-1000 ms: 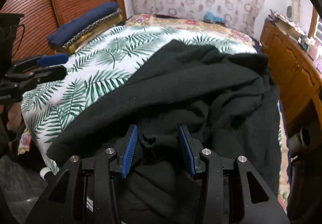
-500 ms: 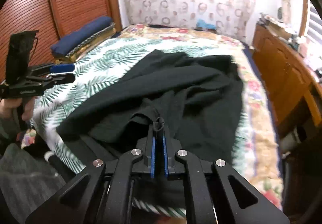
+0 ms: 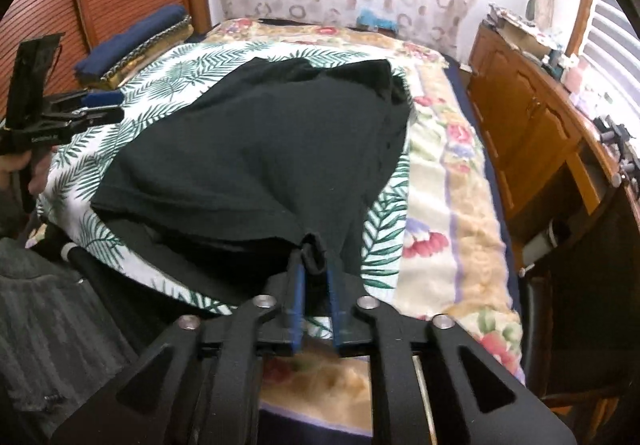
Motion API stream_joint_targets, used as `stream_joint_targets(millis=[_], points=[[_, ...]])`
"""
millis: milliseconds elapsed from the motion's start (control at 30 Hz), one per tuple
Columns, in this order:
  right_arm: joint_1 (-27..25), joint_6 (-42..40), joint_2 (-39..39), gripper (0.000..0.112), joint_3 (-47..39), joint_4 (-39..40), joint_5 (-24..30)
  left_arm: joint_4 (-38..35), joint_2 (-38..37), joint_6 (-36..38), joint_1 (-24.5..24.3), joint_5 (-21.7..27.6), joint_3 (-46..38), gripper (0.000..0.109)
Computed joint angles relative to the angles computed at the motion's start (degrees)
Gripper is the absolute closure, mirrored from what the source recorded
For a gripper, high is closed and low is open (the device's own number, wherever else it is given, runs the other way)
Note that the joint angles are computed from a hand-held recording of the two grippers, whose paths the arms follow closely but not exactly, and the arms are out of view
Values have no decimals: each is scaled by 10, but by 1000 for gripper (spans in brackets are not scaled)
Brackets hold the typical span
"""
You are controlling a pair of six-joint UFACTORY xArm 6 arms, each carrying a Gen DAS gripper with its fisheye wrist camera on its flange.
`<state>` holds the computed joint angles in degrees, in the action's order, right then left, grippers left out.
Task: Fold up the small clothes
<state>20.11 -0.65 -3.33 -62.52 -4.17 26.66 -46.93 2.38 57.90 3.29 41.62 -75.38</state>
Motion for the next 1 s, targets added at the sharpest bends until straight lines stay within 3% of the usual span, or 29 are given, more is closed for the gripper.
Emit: stream_joint_targets(millis=[67, 267, 500, 700, 1000], points=[[-3, 10, -5, 86, 1, -9, -1, 1, 1, -2, -2, -1, 1, 51], [-8, 37, -3, 72, -6, -24, -28, 14, 4, -8, -11, -2, 4, 51], [-2, 76, 55, 71, -38, -38, -58, 36, 11, -23, -21, -4, 11, 51], [-1, 129, 86, 67, -54, -94, -67, 43, 11, -33, -20, -1, 16, 51], [2, 143, 110, 64, -60, -100, -79, 35, -17, -20, -15, 9, 43, 51]])
